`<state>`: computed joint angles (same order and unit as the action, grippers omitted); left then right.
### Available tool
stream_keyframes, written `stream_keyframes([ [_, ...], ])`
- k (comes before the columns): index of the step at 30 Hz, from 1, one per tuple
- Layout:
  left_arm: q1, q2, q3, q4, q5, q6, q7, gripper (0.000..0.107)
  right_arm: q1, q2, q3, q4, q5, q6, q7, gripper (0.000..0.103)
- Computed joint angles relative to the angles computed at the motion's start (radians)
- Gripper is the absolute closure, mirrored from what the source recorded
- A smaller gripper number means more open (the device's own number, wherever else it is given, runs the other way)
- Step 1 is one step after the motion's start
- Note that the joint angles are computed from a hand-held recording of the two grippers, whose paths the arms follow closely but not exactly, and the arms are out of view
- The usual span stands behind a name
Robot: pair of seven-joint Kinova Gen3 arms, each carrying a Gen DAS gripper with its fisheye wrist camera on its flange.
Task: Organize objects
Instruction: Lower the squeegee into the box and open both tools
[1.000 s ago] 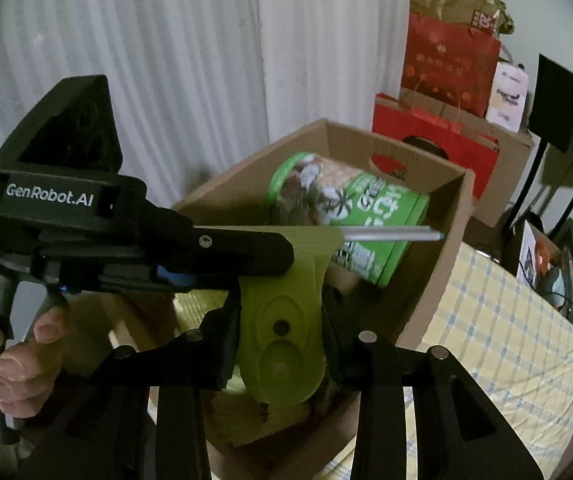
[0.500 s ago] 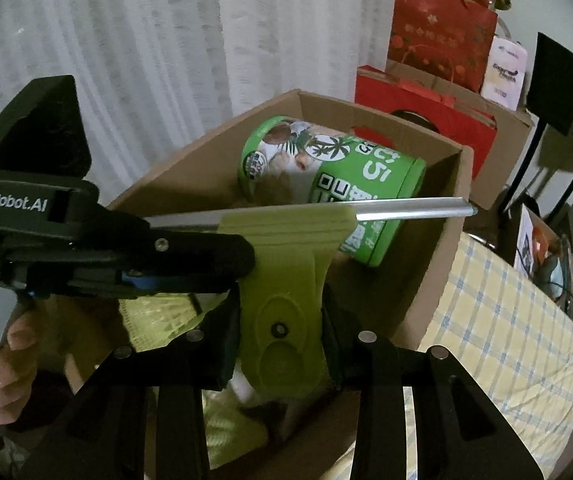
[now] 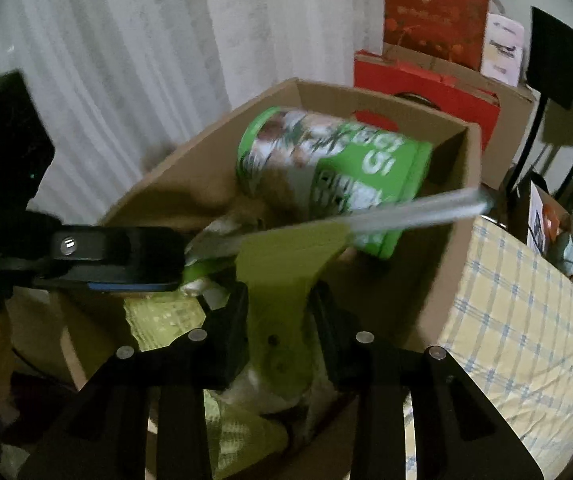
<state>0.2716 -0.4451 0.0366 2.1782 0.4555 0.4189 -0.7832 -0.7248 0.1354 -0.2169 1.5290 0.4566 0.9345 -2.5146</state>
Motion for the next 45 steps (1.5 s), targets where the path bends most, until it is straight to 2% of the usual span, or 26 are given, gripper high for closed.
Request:
stream_keyframes([
  [4, -0.1, -0.038, 0.094, -0.061, -0.095, 0.111, 0.068, 0.049, 0.017, -0.079, -0.01, 0.053, -0.002, -0.038, -0.051, 0.063],
  [7, -0.159, -0.055, 0.164, -0.107, -0.168, 0.194, 0.123, 0.043, 0.023, -0.114, -0.042, 0.064, 0.027, -0.004, -0.087, 0.063],
  [10, -0.172, -0.06, 0.197, -0.134, -0.21, 0.24, 0.152, 0.04, 0.021, -0.139, -0.077, 0.071, 0.064, 0.043, -0.136, 0.063],
  [14, -0.153, -0.058, 0.185, -0.132, -0.217, 0.253, 0.163, 0.039, 0.035, -0.174, -0.111, 0.103, 0.106, 0.06, -0.211, 0.061],
  [18, -0.144, -0.073, 0.182, -0.125, -0.225, 0.256, 0.167, 0.039, 0.056, -0.185, -0.123, 0.112, 0.101, 0.071, -0.225, 0.061],
  [22, -0.168, -0.078, 0.212, -0.141, -0.258, 0.305, 0.186, 0.035, 0.064, -0.199, -0.145, 0.131, 0.124, 0.074, -0.265, 0.061],
  [26, -0.159, -0.072, 0.209, -0.139, -0.261, 0.306, 0.183, 0.035, 0.07, -0.181, -0.151, 0.118, 0.147, 0.111, -0.304, 0.061],
  [28, -0.174, -0.056, 0.237, -0.157, -0.286, 0.327, 0.19, 0.035, 0.074, -0.168, -0.136, 0.107, 0.145, 0.12, -0.308, 0.064],
  [29, -0.178, -0.047, 0.247, -0.166, -0.299, 0.339, 0.193, 0.035, 0.075, -0.165, -0.128, 0.105, 0.144, 0.116, -0.31, 0.068],
  [33, -0.203, -0.004, 0.308, -0.206, -0.365, 0.382, 0.225, 0.035, 0.087, -0.148, -0.1, 0.095, 0.148, 0.101, -0.318, 0.076],
  [35, -0.238, 0.019, 0.378, -0.245, -0.437, 0.434, 0.266, 0.033, 0.089, -0.141, -0.09, 0.087, 0.148, 0.099, -0.314, 0.076],
  [37, -0.265, 0.038, 0.45, -0.282, -0.515, 0.481, 0.318, 0.025, 0.082, -0.142, -0.091, 0.089, 0.164, 0.101, -0.324, 0.076],
  [45, -0.244, 0.115, 0.573, -0.385, -0.704, 0.61, 0.443, 0.022, 0.033, -0.152, -0.128, 0.1, 0.225, 0.194, -0.394, 0.076],
])
